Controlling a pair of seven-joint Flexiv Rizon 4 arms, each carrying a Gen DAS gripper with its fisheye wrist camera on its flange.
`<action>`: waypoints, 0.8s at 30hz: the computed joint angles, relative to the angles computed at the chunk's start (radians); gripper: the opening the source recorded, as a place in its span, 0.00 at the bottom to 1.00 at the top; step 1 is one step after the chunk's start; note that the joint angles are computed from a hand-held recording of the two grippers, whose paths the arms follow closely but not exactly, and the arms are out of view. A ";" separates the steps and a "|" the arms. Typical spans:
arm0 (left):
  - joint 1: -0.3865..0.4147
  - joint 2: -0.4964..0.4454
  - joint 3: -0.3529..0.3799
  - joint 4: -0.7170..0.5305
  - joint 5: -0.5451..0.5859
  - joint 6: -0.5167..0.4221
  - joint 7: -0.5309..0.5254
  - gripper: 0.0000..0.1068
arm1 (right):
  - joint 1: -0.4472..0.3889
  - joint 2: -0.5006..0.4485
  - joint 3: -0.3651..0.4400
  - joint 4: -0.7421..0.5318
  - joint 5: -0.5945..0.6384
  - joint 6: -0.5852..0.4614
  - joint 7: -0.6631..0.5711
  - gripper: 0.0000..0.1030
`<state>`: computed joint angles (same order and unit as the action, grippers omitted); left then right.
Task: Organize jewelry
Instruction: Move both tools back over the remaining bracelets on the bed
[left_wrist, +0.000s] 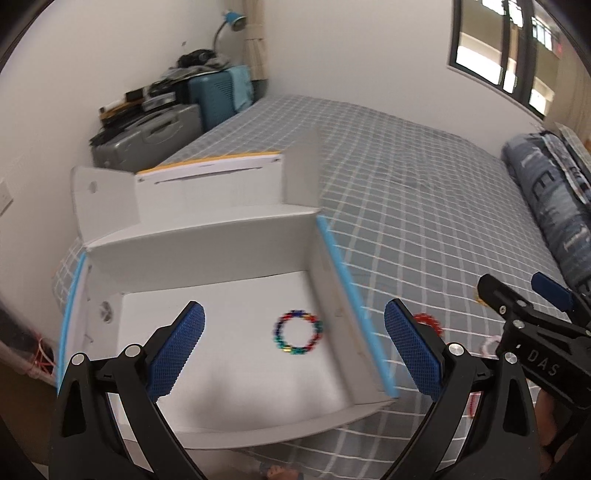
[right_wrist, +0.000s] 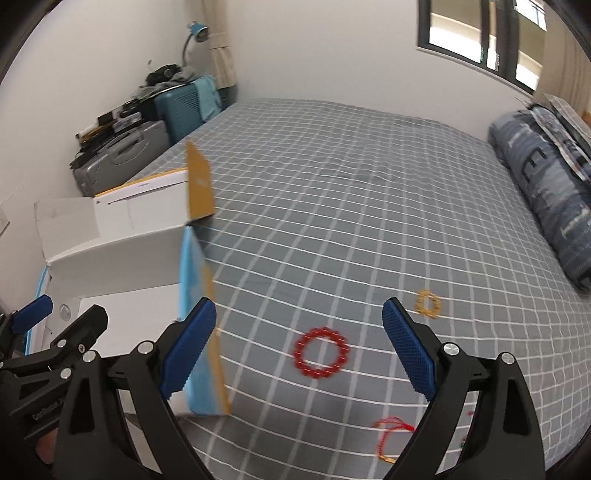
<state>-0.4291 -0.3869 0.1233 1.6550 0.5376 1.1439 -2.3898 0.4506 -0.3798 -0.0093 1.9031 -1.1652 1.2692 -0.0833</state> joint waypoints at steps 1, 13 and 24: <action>-0.006 -0.006 -0.005 -0.010 0.000 -0.004 0.000 0.90 | -0.005 0.012 -0.003 0.013 -0.006 0.001 0.006 0.85; -0.096 -0.118 -0.038 -0.156 -0.041 -0.045 0.064 0.90 | -0.170 0.150 0.015 0.193 -0.047 0.010 0.062 0.85; -0.132 -0.259 -0.048 -0.278 -0.144 -0.094 0.165 0.90 | -0.289 0.200 0.027 0.306 0.020 0.026 0.016 0.85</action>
<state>-0.5613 -0.6454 0.0751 1.3767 0.3938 1.0495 -2.2250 0.1618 -0.1796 0.0175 2.2096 -1.1450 1.2951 -0.0668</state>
